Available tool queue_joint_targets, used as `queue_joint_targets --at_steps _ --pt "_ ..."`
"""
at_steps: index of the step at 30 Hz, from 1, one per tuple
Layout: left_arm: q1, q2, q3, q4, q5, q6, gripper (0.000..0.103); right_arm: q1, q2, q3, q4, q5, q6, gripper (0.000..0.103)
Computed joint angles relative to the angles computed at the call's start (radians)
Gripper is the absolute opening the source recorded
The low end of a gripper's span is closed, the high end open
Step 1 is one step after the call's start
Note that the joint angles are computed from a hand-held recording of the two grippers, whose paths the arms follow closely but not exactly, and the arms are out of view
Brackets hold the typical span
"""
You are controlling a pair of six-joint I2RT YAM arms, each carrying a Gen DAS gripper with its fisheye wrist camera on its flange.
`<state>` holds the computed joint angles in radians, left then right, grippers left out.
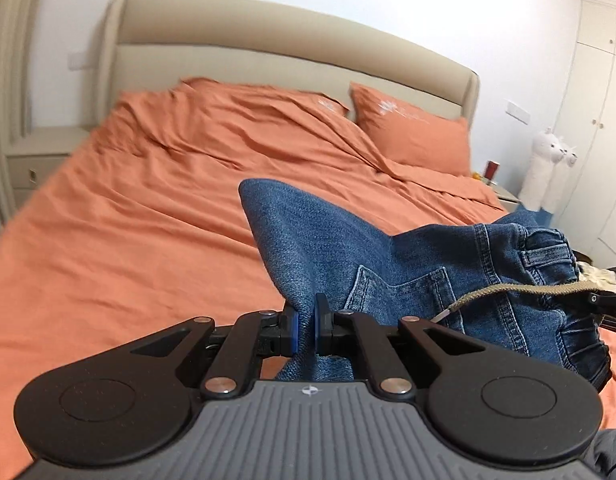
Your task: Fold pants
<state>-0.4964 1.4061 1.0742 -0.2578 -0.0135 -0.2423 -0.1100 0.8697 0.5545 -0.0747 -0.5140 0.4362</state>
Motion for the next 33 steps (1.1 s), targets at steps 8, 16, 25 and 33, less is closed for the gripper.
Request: queue_joint_targets --at_steps 8,16,25,33 --pt "0.226 -0.1 0.135 -0.273 0.029 0.164 0.007 0.386 0.249 0.098 0.247 0.181 0.207 0.017" --pt "0.389 0.056 0.103 -0.139 0.089 0.189 0.007 0.505 0.628 0.221 0.459 0.214 0.258 0.017" --pt "0.434 0.4 0.169 0.057 0.16 0.202 0.007 0.429 0.989 0.371 0.541 0.174 0.23 0.017" --pt "0.434 0.654 0.235 0.176 0.17 0.221 0.007 0.362 1.262 0.478 0.566 0.131 0.224 0.017"
